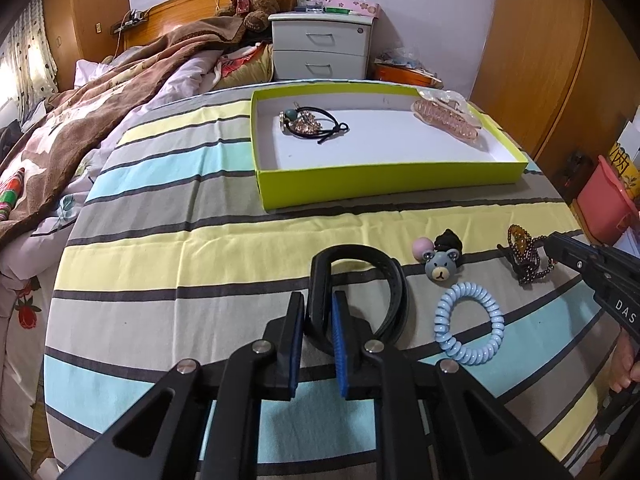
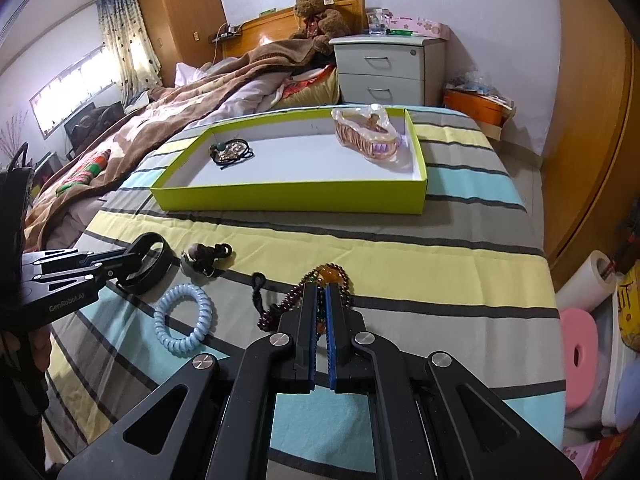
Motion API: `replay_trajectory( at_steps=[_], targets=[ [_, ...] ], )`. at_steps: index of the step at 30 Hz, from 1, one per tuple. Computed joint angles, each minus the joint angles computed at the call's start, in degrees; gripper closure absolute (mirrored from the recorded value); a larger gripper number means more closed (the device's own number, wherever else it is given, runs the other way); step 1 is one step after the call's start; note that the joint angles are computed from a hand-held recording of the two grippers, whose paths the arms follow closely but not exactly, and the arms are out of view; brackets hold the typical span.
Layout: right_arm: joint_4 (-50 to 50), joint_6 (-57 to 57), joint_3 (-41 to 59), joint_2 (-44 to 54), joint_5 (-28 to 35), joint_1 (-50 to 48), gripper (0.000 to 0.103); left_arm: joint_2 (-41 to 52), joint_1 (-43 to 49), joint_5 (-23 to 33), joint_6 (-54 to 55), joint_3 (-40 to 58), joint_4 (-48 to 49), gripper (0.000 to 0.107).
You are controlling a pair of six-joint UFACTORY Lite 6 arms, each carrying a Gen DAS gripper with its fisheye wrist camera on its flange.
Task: Organize jewelry
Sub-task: 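Grasp the black watch band with the left tool while the right tool holds the bracelet, then carry the watch band and bead bracelet over the box with both tools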
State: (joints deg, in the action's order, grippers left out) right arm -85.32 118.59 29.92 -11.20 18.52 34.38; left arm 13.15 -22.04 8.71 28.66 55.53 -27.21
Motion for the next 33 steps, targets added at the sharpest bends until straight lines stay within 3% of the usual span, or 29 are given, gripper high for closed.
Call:
replay_trajectory(
  at_steps=[13,33],
  targets=[
    [5.94,-5.67,0.17,-5.57,4.51,2.76,0.100,-4.74,1.43,1.09,6.54,-1.79,-6.76,0.093],
    [11.93,-15.77,4.95,-7.10,5.58,-0.54,0.100,-3.83,0.98,4.67,-0.61,5.30,0.58,0.093]
  ],
)
